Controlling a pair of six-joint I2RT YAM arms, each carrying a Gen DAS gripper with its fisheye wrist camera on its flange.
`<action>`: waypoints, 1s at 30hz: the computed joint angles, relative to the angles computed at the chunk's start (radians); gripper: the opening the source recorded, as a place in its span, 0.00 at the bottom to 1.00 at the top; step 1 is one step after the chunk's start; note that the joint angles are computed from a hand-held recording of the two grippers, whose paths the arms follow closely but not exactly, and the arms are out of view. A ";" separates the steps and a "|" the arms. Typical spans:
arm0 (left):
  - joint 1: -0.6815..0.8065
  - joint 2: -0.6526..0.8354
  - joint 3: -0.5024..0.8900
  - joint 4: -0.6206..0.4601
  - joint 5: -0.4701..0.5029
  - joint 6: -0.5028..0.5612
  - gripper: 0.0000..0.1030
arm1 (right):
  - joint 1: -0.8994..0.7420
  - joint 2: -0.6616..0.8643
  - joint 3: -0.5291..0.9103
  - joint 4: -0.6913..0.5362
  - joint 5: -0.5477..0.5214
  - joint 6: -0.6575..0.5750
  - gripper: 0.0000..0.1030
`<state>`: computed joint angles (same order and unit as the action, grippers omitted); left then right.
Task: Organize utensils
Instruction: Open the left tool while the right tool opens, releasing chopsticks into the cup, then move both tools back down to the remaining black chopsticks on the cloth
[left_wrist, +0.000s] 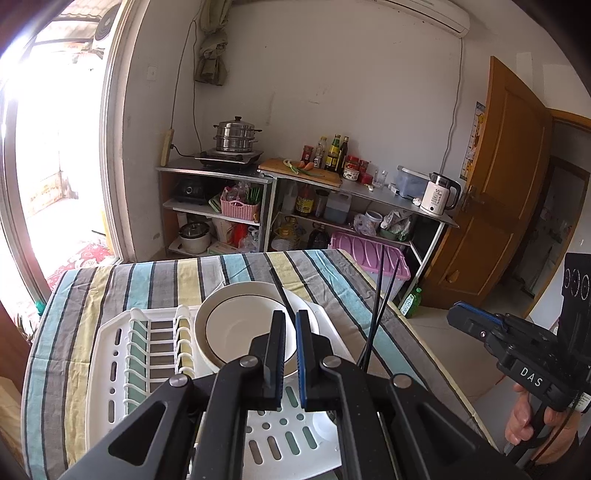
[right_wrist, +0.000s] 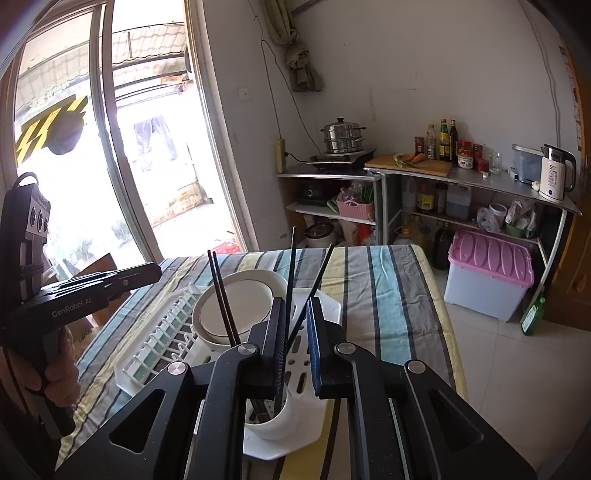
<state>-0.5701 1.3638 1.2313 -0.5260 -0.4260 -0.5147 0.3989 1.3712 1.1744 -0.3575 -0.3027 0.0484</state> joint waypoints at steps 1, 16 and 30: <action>-0.020 -0.024 -0.019 -0.008 -0.024 -0.007 0.04 | 0.001 -0.024 -0.021 0.000 -0.001 -0.003 0.12; -0.598 -0.273 -0.285 -0.398 -0.452 -0.559 0.04 | 0.110 -0.476 -0.394 -0.070 0.032 -0.006 0.13; -0.959 -0.139 -0.364 -0.693 -0.439 -1.203 0.07 | 0.187 -0.696 -0.584 -0.197 0.064 0.023 0.13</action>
